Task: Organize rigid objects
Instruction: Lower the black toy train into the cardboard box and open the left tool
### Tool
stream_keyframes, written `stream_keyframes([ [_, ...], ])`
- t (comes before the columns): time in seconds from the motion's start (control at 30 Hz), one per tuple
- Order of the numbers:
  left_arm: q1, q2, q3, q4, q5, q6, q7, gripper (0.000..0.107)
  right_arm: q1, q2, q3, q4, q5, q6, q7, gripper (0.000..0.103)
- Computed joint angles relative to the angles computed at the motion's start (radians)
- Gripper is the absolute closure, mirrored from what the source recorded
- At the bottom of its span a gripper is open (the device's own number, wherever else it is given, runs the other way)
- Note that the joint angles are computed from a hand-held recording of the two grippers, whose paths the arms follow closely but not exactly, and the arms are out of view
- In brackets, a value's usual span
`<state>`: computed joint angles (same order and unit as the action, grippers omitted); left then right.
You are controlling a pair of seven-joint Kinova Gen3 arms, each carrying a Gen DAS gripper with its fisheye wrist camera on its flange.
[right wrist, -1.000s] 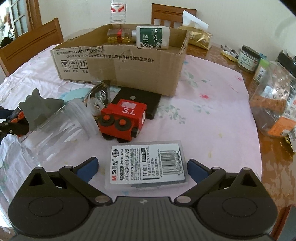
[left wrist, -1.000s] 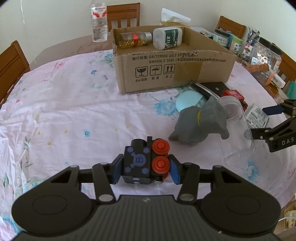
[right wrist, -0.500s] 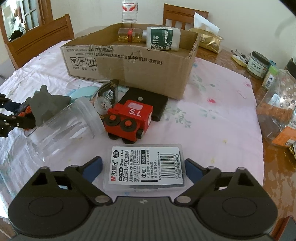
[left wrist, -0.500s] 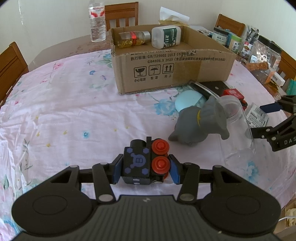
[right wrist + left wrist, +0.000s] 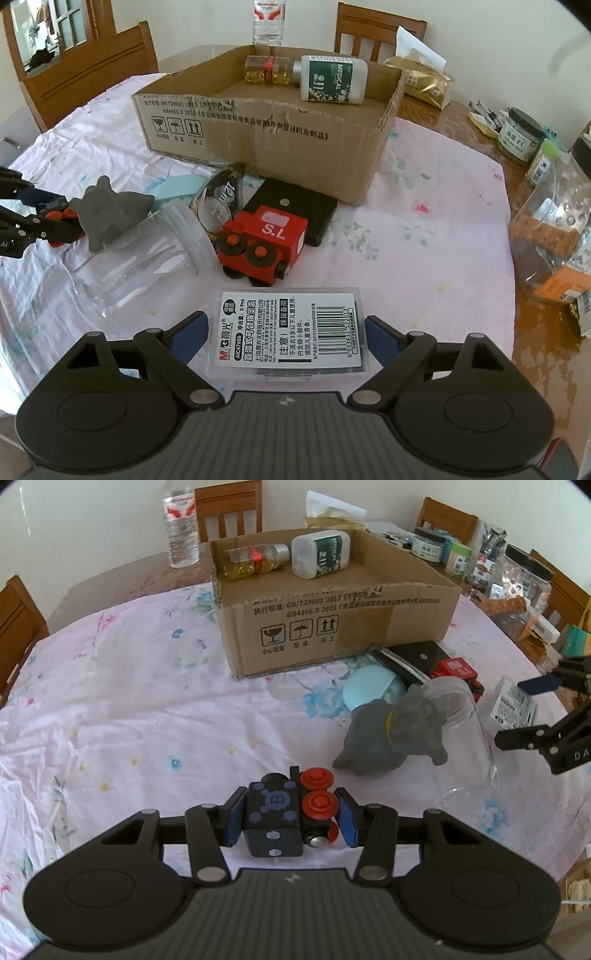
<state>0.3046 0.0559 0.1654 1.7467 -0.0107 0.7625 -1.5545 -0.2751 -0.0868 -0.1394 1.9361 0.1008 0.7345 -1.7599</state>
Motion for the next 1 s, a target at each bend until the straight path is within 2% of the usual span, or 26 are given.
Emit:
stream_keyframes([
  [0.13, -0.004, -0.003, -0.001, -0.028, 0.005, 0.030, -0.028, 0.059, 0.003, -0.010, 0.009, -0.019, -0.010, 0.018, 0.035, 0.010],
  [0.5, -0.051, 0.018, -0.010, -0.205, 0.144, 0.171, -0.227, 0.059, 0.022, -0.019, 0.050, -0.143, -0.108, 0.087, 0.252, 0.010],
  [0.7, -0.051, 0.067, -0.007, -0.309, 0.157, 0.148, -0.291, 0.059, 0.046, 0.008, 0.068, -0.228, -0.172, 0.093, 0.332, 0.010],
  [1.0, -0.034, 0.224, -0.009, -0.487, 0.127, 0.102, -0.317, 0.059, 0.057, 0.067, 0.057, -0.323, -0.162, 0.068, 0.324, 0.010],
])
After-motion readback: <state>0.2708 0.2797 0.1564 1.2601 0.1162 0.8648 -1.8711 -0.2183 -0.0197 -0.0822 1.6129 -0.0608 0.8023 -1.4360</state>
